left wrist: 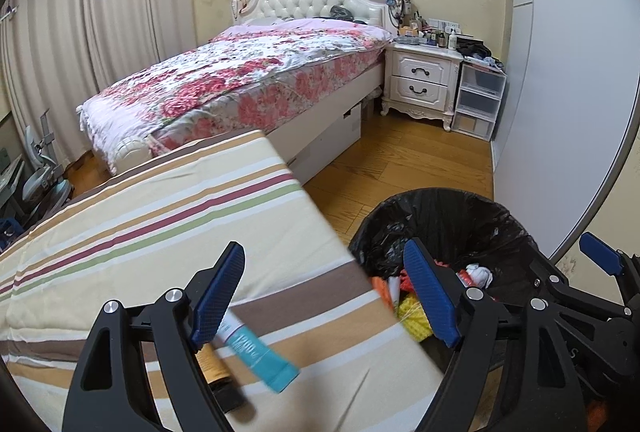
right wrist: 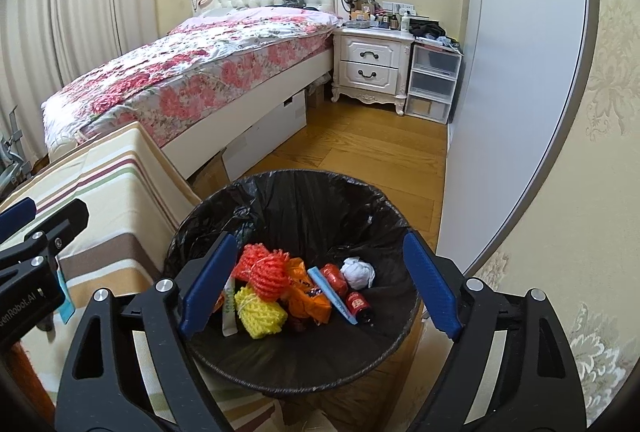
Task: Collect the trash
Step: 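Move back to the mattress and grasp the brown bottle with the left tool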
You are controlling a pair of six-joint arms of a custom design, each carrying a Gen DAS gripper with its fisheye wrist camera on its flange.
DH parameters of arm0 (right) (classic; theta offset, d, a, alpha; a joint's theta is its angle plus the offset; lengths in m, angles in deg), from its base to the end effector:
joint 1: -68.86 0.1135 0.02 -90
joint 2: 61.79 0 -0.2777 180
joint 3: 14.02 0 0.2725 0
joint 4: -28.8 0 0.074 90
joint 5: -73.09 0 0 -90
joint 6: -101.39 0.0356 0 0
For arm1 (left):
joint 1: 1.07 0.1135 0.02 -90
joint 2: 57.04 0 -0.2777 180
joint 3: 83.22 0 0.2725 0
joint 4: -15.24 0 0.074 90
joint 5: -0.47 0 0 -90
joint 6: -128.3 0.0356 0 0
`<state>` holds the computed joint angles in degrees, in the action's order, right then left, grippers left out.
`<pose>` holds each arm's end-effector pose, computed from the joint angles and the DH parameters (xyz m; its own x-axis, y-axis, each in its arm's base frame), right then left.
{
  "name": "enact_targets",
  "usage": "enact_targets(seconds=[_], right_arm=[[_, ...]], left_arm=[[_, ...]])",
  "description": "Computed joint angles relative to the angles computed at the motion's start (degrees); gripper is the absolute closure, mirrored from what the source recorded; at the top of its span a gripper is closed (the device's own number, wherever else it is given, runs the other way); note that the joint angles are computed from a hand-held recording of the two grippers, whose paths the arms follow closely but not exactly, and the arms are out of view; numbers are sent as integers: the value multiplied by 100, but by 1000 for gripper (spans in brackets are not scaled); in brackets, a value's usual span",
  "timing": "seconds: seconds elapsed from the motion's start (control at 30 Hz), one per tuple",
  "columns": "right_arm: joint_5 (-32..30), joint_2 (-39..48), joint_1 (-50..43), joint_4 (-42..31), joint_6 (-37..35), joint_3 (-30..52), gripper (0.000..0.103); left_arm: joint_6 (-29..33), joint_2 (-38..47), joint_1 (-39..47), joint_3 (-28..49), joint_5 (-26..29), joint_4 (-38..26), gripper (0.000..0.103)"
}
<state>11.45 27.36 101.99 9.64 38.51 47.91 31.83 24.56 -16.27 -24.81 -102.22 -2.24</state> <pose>0.2863 0.1667 0.1903 -0.6337 0.0654 -0.7708 0.0925 0.9957 0.0084 0.3035 -0.0744 0.2101 -0.6356 0.0588 -0.7698 0.0235 0.9981 0.0568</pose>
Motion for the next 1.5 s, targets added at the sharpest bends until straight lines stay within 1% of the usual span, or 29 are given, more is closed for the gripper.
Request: enact_targets(seconds=[0.27, 0.43, 0.73, 1.03, 1.23, 1.37, 1.43, 1.5], right_arm=[[75, -169, 560, -251, 236, -94, 20], [202, -187, 944, -352, 344, -110, 20], [275, -59, 1466, -449, 527, -139, 20], [299, 7, 1614, -443, 579, -106, 20], [256, 33, 1594, -456, 614, -97, 20], [220, 56, 1568, -454, 620, -87, 20], [209, 51, 1557, -434, 615, -102, 20], [210, 45, 1555, -426, 607, -110, 20]], left_arm=[[-23, -830, 596, -676, 145, -242, 24], [87, -1296, 1066, -1092, 266, -365, 24], [218, -1621, 1721, -1434, 502, -522, 24], [168, -1424, 1777, -1337, 712, -535, 24], [40, -905, 1609, -1113, 568, -420, 24], [44, -689, 1751, -995, 761, -496, 24], [84, -688, 1817, -1015, 838, -507, 29], [107, -666, 1864, -1005, 902, -568, 36]])
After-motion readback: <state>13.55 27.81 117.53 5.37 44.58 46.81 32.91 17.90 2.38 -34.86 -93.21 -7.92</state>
